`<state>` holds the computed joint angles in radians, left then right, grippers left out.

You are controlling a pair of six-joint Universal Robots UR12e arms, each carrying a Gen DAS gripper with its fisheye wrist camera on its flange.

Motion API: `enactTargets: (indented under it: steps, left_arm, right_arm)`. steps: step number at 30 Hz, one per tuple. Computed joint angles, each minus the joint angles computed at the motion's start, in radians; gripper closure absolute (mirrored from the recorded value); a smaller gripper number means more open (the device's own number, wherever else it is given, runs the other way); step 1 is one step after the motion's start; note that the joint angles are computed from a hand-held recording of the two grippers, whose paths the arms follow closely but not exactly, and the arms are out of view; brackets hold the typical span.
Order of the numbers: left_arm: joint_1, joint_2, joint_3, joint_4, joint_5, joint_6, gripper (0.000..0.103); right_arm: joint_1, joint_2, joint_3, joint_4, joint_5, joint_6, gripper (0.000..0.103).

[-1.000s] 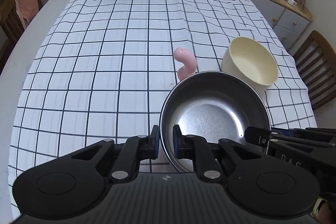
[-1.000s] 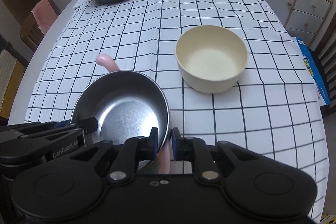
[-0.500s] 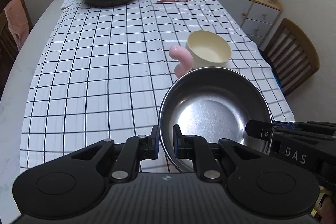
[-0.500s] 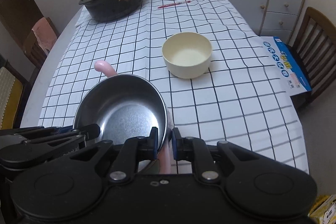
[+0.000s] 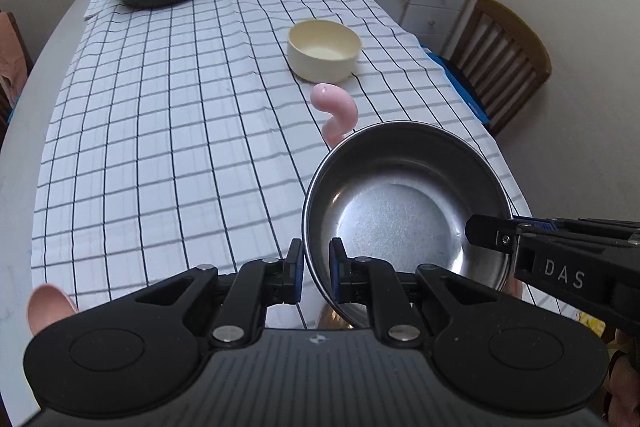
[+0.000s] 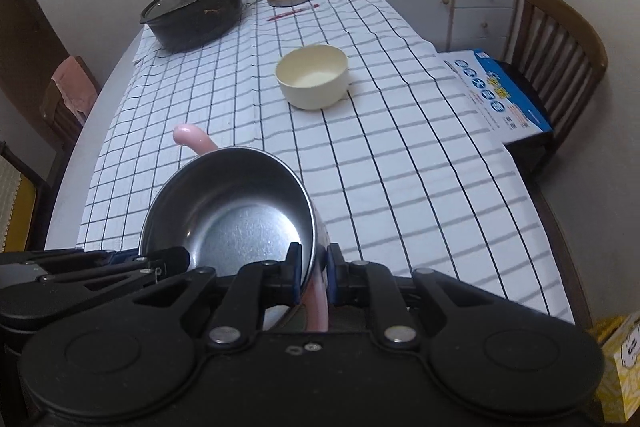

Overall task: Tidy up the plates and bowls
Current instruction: 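Lift the pink-handled bowl and lower it into the large steel bowl, then open both grippers and withdraw from the pink-handled bowl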

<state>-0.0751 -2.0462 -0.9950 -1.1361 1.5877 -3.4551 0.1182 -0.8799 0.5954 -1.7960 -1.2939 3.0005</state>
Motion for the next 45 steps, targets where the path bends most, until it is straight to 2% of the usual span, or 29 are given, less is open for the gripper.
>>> enactTargets:
  steps: [7, 17, 26, 34, 45]
  left_arm:
    - [-0.023, 0.035, -0.067, 0.004, -0.025, 0.033, 0.091]
    - [-0.045, 0.049, -0.114, -0.006, -0.044, 0.069, 0.091]
    - [-0.06, 0.035, -0.121, -0.009, -0.005, 0.116, 0.091]
    - [-0.061, 0.018, -0.115, -0.017, 0.005, 0.118, 0.091]
    - [-0.053, 0.017, -0.118, -0.01, -0.018, 0.107, 0.091]
  right_arm:
    - [-0.021, -0.104, 0.186, -0.065, -0.015, 0.036, 0.091]
    - [-0.052, -0.181, 0.338, -0.093, -0.003, 0.079, 0.091]
    - [-0.061, -0.194, 0.388, -0.088, 0.007, 0.082, 0.091]
    - [-0.064, -0.185, 0.395, -0.092, 0.014, 0.083, 0.091]
    - [-0.066, -0.182, 0.392, -0.092, 0.03, 0.072, 0.088]
